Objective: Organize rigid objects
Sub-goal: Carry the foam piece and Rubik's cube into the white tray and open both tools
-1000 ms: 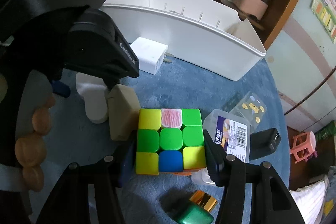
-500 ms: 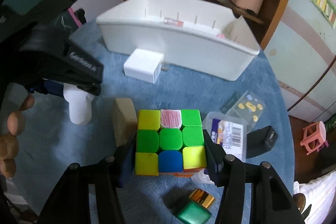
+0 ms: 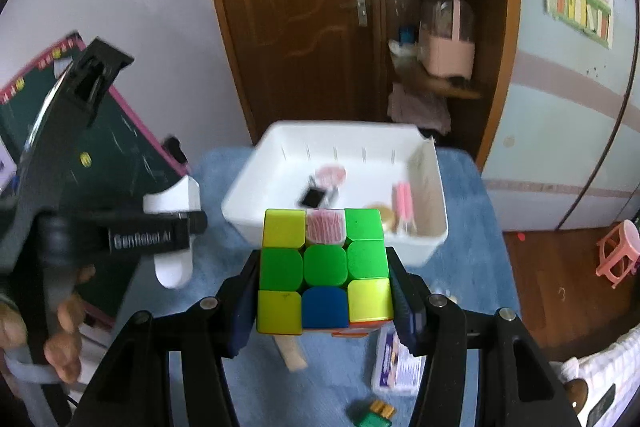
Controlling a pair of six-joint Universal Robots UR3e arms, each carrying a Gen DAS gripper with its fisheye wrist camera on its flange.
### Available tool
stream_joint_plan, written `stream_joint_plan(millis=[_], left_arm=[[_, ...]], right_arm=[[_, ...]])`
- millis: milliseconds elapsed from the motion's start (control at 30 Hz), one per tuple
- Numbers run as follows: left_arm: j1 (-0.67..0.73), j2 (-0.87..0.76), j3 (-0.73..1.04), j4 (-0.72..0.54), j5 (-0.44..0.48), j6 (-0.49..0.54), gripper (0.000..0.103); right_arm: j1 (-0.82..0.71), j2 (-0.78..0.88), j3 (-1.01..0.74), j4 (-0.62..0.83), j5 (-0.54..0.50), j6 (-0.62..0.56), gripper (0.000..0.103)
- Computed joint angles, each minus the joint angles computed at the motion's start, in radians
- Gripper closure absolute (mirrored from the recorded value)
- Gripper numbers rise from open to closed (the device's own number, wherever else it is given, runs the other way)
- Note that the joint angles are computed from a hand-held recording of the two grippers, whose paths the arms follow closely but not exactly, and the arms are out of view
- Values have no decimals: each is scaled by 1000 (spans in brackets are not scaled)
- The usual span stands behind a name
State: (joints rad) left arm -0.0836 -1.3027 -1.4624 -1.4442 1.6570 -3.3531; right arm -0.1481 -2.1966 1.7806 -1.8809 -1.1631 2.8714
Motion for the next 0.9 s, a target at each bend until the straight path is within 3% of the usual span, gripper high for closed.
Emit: stream_joint_plan(millis=[267,600,800,900], left_arm=[[49,-86,218,-16,-10,98,40],[77,-365,454,70,47,177,40],[78,-487,327,200,78,205,40],[103,-534,253,259,10,213,40]], right_arm=[[24,212,-328,6,4,21,46],[47,684,-791,8,-3,95,46],[101,1060,-1062,31,-62,151,46],[135,1212,-1148,42,-112,155,46]])
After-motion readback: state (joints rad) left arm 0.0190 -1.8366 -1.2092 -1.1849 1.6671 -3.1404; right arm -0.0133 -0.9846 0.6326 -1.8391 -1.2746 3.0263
